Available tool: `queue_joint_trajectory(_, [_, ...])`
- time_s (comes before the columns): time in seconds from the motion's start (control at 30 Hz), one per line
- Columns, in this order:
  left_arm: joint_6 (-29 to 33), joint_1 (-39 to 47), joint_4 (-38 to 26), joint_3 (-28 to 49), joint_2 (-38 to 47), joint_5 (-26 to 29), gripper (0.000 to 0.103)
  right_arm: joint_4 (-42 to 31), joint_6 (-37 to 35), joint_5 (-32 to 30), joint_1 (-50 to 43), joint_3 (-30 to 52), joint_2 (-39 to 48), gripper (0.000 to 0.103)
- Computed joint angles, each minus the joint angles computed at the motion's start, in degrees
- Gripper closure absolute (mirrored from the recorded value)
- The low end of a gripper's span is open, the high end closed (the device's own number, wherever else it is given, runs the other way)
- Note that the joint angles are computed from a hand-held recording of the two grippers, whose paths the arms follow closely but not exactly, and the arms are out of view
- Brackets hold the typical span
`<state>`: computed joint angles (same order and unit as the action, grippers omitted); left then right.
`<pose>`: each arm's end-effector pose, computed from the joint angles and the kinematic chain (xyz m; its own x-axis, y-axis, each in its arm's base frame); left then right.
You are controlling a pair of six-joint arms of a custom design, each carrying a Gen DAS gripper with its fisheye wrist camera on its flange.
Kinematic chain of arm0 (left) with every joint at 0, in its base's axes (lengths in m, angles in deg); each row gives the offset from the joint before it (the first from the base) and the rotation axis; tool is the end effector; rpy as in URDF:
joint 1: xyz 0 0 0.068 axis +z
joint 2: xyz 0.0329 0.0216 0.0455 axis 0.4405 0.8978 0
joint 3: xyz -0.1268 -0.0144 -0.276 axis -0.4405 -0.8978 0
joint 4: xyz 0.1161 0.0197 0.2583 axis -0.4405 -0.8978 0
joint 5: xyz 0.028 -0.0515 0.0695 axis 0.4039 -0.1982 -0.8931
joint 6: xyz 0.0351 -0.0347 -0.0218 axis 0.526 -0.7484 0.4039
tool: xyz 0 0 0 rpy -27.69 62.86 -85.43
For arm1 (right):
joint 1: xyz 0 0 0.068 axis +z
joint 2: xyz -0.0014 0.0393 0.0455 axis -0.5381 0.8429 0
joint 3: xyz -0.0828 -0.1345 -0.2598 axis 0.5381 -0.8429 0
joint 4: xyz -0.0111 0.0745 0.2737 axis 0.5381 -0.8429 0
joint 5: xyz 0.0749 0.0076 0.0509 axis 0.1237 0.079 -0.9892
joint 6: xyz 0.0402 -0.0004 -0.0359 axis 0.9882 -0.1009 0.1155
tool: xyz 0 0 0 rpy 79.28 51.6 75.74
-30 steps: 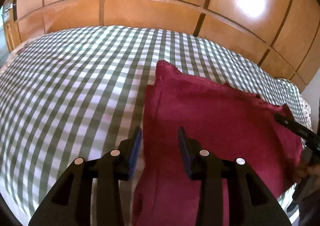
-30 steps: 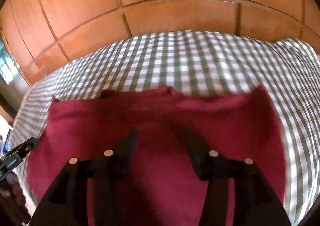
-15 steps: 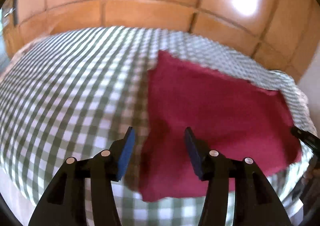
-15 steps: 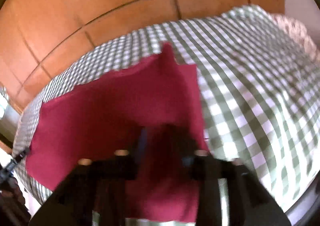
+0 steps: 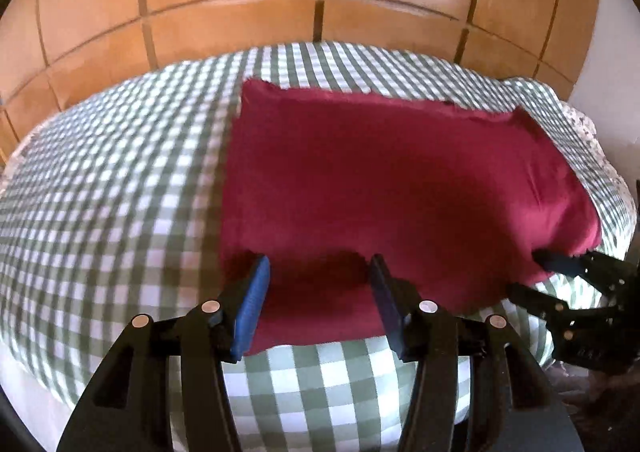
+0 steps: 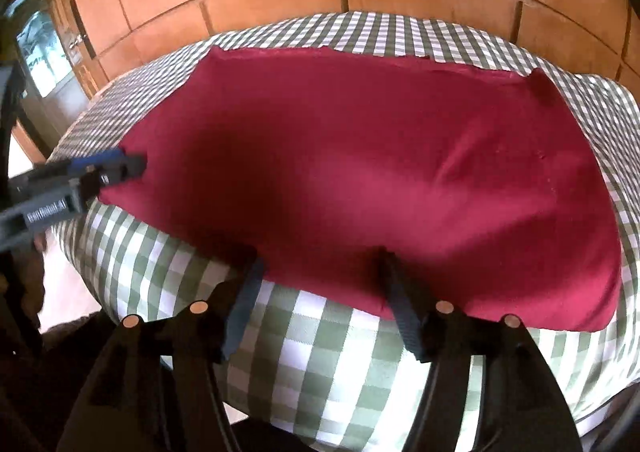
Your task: Fold small clothes
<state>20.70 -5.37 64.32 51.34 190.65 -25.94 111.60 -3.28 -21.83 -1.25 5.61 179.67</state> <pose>0.2946 -0.1807 0.0250 -0.6811 0.3111 -0.6628 0.4645 0.8834 -0.0627 0.1949 0.1068 0.0112 -0.7783 0.0783 -0.6229 0.0272 0.9955 0.0913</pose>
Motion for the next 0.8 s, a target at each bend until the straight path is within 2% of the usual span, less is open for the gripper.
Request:
queue_joint_trajectory(0.17, [-1.04, 0.07, -0.10, -1.25, -2.96, -1.65, 0.050, -3.37, 0.81, -0.26, 0.54, 0.07, -2.47, 0.034])
queue_joint_trajectory(0.23, [-0.83, 0.41, -0.09, -1.31, -3.48, -1.72, 0.050, -3.03, 1.23, -2.94, -1.10, -0.15, -3.00, 0.030])
queue_joint_trajectory(0.37, [-0.72, 0.56, 0.17, -1.39, -4.26, -3.01, 0.050, -3.59, 3.62, -7.53, -5.45, -2.76, -8.97, 0.029])
queue_joint_trajectory(0.53, [-1.23, 2.41, -0.69, -0.10, -3.82, -2.39, 0.050, -7.42, 3.63, -1.83, -10.76, -5.05, -16.81, 0.022])
queue_joint_trajectory(0.63, [-2.19, 4.34, -2.57, 1.57, -2.97, -1.06, 0.050, -6.43, 4.30, -3.08, -17.84, -5.60, -16.08, 0.021])
queue_joint_trajectory(0.73, [-3.81, 8.07, -5.95, 4.61, -2.04, 3.64, 0.050, -4.96, 5.19, -4.45, -23.62, -5.19, -12.48, 0.021])
queue_joint_trajectory(0.8, [-4.66, 10.25, -8.30, 7.35, -1.03, 6.67, 0.052, -0.73, 5.23, -8.44, -27.66, -6.03, -9.20, 0.021])
